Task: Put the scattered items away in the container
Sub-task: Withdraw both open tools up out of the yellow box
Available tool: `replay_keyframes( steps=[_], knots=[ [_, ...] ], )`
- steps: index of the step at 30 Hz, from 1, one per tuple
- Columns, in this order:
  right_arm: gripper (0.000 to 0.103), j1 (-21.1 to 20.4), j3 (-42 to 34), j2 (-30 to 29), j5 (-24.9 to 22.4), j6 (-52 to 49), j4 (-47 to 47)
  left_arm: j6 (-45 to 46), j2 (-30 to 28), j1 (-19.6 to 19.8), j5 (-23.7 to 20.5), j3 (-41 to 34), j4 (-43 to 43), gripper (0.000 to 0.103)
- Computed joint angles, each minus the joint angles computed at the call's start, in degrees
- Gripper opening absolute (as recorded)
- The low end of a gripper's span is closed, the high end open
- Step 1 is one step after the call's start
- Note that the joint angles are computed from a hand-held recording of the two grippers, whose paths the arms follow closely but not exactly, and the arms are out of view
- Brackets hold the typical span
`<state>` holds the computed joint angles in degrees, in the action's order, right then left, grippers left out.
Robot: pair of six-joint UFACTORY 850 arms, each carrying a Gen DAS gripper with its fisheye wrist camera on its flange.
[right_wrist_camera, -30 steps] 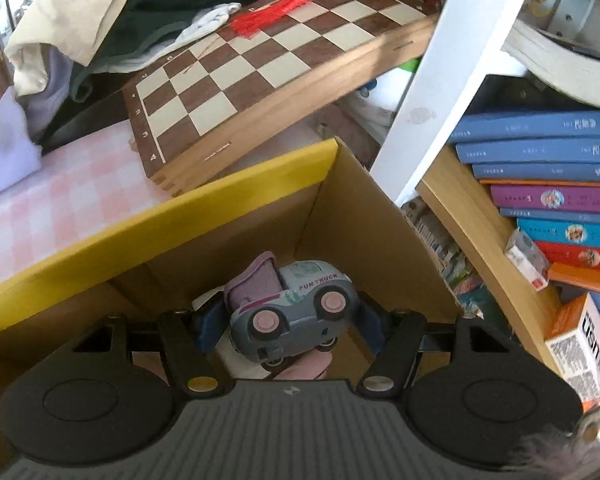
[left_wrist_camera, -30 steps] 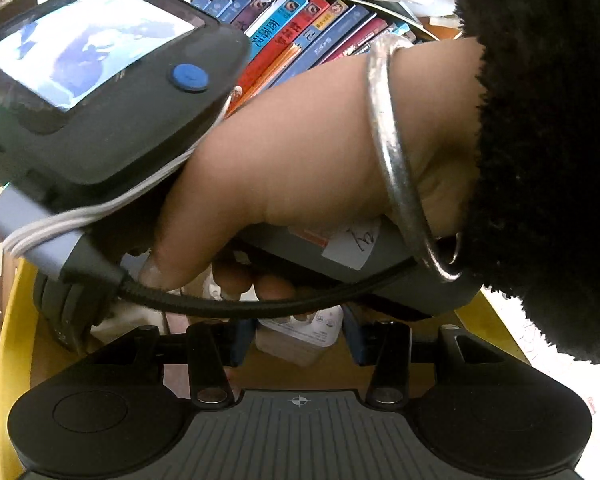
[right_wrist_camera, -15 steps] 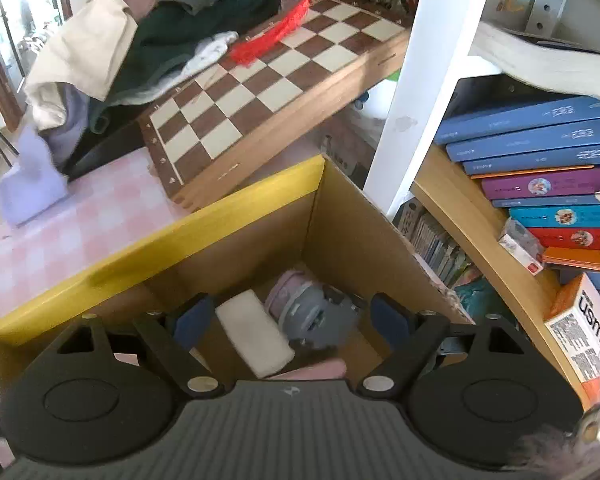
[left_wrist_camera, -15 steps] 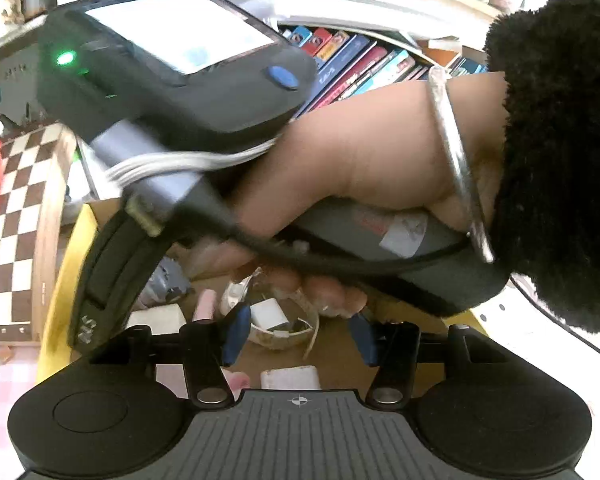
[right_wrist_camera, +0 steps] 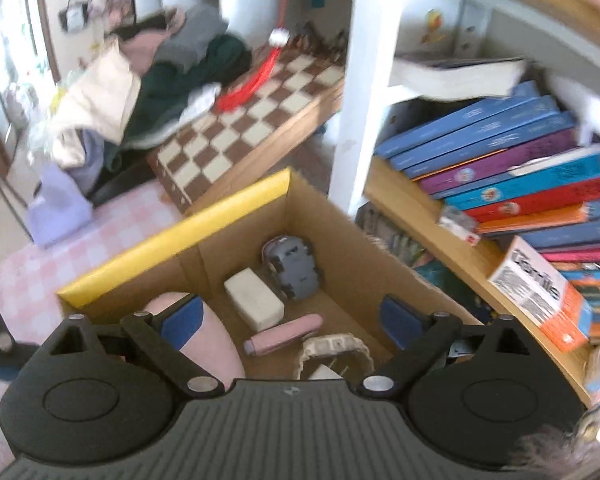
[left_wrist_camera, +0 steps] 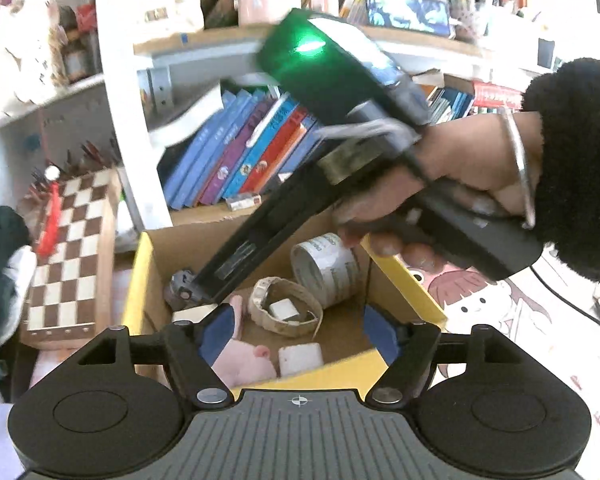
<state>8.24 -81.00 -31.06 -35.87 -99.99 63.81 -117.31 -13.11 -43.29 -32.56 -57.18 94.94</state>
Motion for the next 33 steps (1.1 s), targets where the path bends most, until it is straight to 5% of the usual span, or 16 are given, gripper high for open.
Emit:
replay_keyframes(
  steps=[20,27,33],
  knots=[
    [0.103,-10.12,37.42,29.05,3.00,-43.35,51.16,-18.57,8.05,-6.38,-14.54,12.25,9.97,0.097],
    [0.103,-11.49,47.49,37.22,4.71,-48.35,64.80,-19.81,10.79,-9.84,-17.30,16.35,8.26,0.098],
    [0.103,-11.79,55.06,45.00,7.34,-48.65,67.36,-19.55,12.69,-12.92,-18.11,19.08,4.30,0.098]
  ],
)
